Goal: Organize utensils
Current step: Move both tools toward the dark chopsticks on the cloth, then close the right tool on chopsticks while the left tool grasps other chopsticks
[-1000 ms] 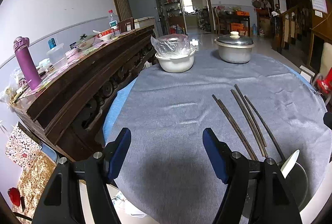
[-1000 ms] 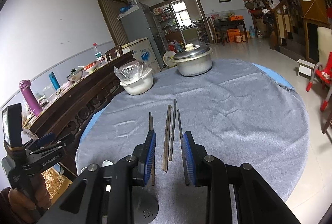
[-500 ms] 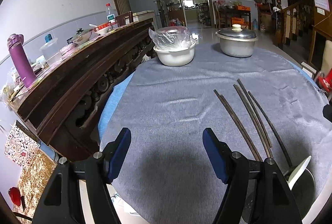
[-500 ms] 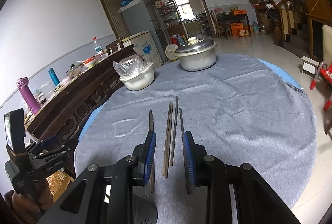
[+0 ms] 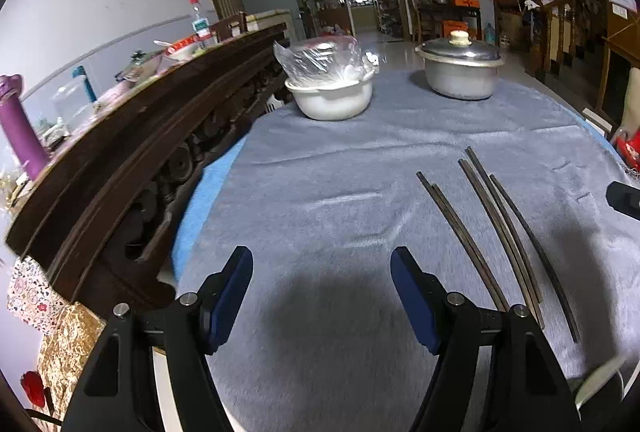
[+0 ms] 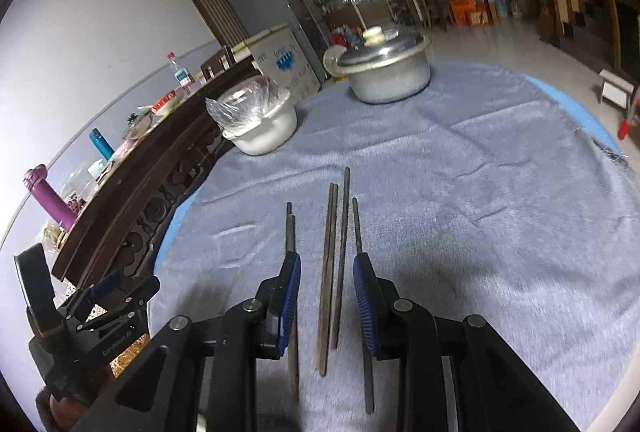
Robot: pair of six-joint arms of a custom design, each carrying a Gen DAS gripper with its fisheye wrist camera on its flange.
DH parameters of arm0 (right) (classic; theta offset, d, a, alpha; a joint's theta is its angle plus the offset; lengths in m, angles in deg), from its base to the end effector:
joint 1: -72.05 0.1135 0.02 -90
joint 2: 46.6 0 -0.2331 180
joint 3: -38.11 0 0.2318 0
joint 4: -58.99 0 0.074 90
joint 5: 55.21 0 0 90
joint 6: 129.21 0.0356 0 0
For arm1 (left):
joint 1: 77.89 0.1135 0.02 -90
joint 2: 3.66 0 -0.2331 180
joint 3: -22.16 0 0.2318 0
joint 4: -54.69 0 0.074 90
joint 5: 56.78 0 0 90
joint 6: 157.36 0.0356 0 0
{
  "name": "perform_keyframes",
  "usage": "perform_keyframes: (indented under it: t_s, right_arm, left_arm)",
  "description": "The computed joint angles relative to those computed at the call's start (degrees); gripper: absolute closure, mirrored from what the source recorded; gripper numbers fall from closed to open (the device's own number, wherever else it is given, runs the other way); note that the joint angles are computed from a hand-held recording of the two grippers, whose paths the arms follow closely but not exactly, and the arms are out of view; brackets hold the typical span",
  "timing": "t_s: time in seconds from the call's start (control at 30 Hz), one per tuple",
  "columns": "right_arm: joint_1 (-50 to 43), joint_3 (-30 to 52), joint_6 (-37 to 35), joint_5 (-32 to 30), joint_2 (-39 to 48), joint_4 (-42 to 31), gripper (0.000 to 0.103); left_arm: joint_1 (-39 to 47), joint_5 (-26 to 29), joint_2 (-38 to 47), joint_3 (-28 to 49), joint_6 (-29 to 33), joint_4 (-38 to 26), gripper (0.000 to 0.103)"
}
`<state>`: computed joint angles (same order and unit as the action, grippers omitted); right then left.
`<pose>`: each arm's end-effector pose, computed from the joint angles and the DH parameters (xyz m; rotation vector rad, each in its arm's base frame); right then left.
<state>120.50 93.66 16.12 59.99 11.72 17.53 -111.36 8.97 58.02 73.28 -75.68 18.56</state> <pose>0.1475 0.1435 0.2266 0.3519 2.2656 0.4432 0.1835 -0.1038 0.1988 0.3081 2.2792 0.1354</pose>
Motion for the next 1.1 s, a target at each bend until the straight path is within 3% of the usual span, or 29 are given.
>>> perform_keyframes:
  t_s: [0.13,0.33,0.4,0.67,0.87,0.93,1.03,1.1]
  right_arm:
    - [-11.0,1.0,-6.0,-11.6,5.0,4.8,0.073]
    - [-25.8,9.5,-12.8,-30.0,22.8,11.5,0.073]
    - [-28.8,14.4,-13.4,-33.7,29.3,11.9,0.073]
    - [-33.9,37.8,-15.3,-39.3,52.3,4.0,0.073]
    - [-34.2,48.6,-14.2,-38.8,61.6,-1.2,0.074]
    - [-33.7,52.0,-13.6,-38.0,64.2,-3.3,0.082]
    - [-32.9,56.4,-14.1,-35.2,66.7,-6.5,0.095]
    - [-33.0,56.3,-14.0,-35.6,66.8,-5.9,0.095]
  left_arm:
    - [4.0,7.3,8.8,5.0,2.0,2.1,0.031]
    - [10.8,21.8,27.8,20.5,3.1,-1.7,0.031]
    - [11.6,23.2,32.6,24.7,2.5,-3.4,0.031]
    - [14.7,28.4,45.1,38.9,1.8,-10.9,0.031]
    - [16.0,31.0,48.3,43.3,2.1,-14.2,0.050]
    - [16.2,30.9,49.9,45.2,2.2,-15.1,0.057]
    - [16.5,31.6,52.0,48.0,2.2,-16.4,0.059]
    - [16.5,31.8,52.9,49.2,2.1,-17.1,0.060]
